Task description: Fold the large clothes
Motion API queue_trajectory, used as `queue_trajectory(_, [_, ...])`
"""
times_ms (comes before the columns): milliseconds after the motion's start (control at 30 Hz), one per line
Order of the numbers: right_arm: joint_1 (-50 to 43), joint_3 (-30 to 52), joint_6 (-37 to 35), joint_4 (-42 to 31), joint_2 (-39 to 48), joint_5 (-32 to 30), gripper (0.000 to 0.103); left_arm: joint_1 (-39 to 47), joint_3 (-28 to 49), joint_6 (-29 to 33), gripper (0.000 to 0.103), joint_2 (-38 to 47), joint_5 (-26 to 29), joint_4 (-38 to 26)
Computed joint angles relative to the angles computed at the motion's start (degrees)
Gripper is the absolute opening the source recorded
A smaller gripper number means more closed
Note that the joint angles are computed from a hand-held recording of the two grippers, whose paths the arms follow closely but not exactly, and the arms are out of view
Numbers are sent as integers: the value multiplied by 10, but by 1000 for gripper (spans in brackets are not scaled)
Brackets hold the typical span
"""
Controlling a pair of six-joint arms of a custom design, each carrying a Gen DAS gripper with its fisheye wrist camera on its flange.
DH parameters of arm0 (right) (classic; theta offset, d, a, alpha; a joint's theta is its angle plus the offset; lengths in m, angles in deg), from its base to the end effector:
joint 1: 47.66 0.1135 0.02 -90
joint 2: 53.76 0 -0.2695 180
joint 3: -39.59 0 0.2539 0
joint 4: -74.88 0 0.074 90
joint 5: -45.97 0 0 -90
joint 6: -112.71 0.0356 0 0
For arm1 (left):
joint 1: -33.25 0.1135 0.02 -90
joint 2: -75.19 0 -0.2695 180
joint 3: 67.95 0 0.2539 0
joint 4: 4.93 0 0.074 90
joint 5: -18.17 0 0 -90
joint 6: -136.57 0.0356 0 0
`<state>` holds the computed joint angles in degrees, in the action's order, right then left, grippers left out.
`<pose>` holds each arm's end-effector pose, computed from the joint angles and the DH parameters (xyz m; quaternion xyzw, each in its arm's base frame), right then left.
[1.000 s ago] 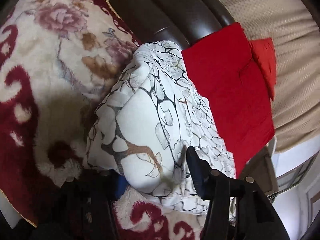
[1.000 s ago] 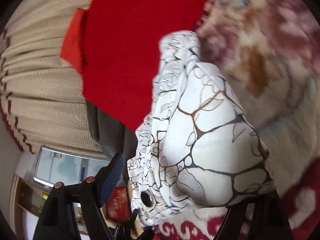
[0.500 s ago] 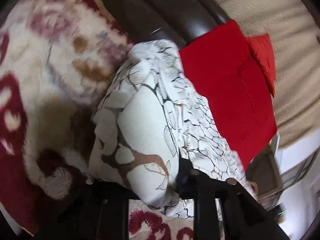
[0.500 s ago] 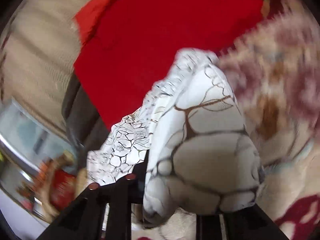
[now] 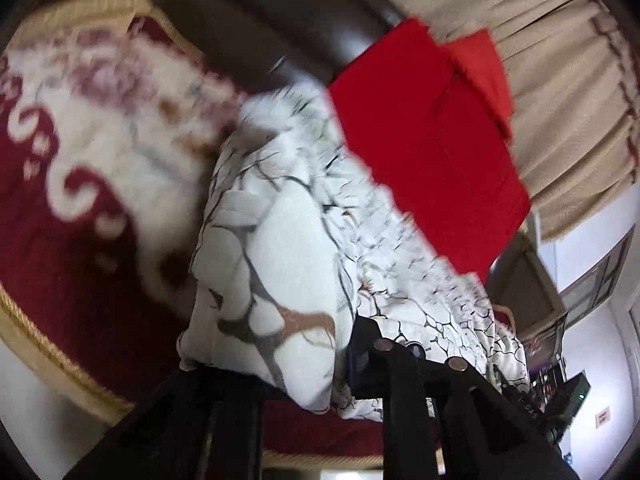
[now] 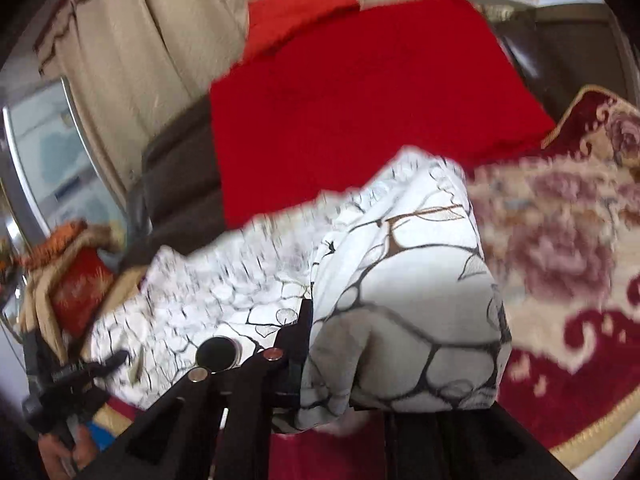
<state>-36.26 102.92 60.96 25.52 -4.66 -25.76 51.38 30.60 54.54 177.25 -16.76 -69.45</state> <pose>0.1765 0.0242 0.3176 0.2746 0.8354 0.0631 0.4720 0.3560 0.0859 0.2740 0.0107 0.8749 -0.4039 0.2671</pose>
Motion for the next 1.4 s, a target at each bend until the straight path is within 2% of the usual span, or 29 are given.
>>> queue_trajectory(33, [-22,-4,9,-16,14,-37,16,0,15,7,32,24,-6,-28])
queue_trajectory(67, [-41,-3,13,-25,23,-64,17,2,33,6,36,51,-6,-56])
queue_trajectory(133, [-103,-9,35,-29,20,-148,23,11,39,-15,48,66,6,-66])
queue_trajectory(167, [-133,-5,41,-39,15,-193,25,14,41,-25,50,66,5,-65])
queue_trajectory(267, [-176,23,41,-97,15,-272,28,20,39,-33,51,59,15,-51])
queue_trajectory(333, [-194,34,27,-142,4,-307,31,21,29,-50,51,53,15,-33])
queue_trajectory(433, [-196,62,-9,-216,-14,-355,31,17,-5,-83,50,32,10,27])
queue_trajectory(500, [-149,79,-11,-225,-20,-356,31,11,-43,-99,50,1,-2,71])
queue_trajectory(567, [-89,108,0,-210,-3,-310,31,5,-59,-120,50,-10,-12,97])
queue_trajectory(600, [-63,124,-2,-192,16,-281,31,1,-62,-134,52,-11,-19,104])
queue_trajectory(633, [-53,136,-7,-176,33,-266,31,-2,-62,-148,60,-11,-23,109])
queue_trajectory(700, [-42,167,-21,-132,94,-242,31,-13,-63,-184,68,-7,-25,130])
queue_trajectory(867, [-88,241,-20,-62,245,-278,28,-38,-75,-216,68,-12,-64,176])
queue_trajectory(900, [-100,267,-16,-57,286,-288,28,-40,-83,-225,63,-16,-71,191])
queue_trajectory(933, [-109,286,-10,-53,317,-299,28,-42,-88,-231,47,-19,-76,204])
queue_trajectory(1033, [-138,333,20,-44,402,-335,28,-50,-87,-227,36,-17,-74,219])
queue_trajectory(1100, [-144,356,52,-33,460,-360,27,-55,-89,-224,35,-21,-80,229])
queue_trajectory(1133, [-143,376,53,-51,495,-369,25,-57,-88,-225,35,-20,-76,233])
queue_trajectory(1167, [-136,413,38,-100,540,-357,9,-59,-83,-227,35,-18,-74,233])
queue_trajectory(1200, [-127,426,28,-119,566,-329,9,-63,-70,-227,42,-7,-80,226])
queue_trajectory(1233, [-125,415,28,-104,563,-323,9,-66,-57,-223,49,1,-85,211])
queue_trajectory(1267, [-124,420,28,-109,562,-323,9,-67,-51,-228,49,10,-83,206])
queue_trajectory(1333, [-126,416,26,-110,557,-329,9,-64,-55,-237,46,13,-73,216])
queue_trajectory(1400, [-127,411,16,-110,548,-332,10,-67,-57,-226,35,6,-80,225])
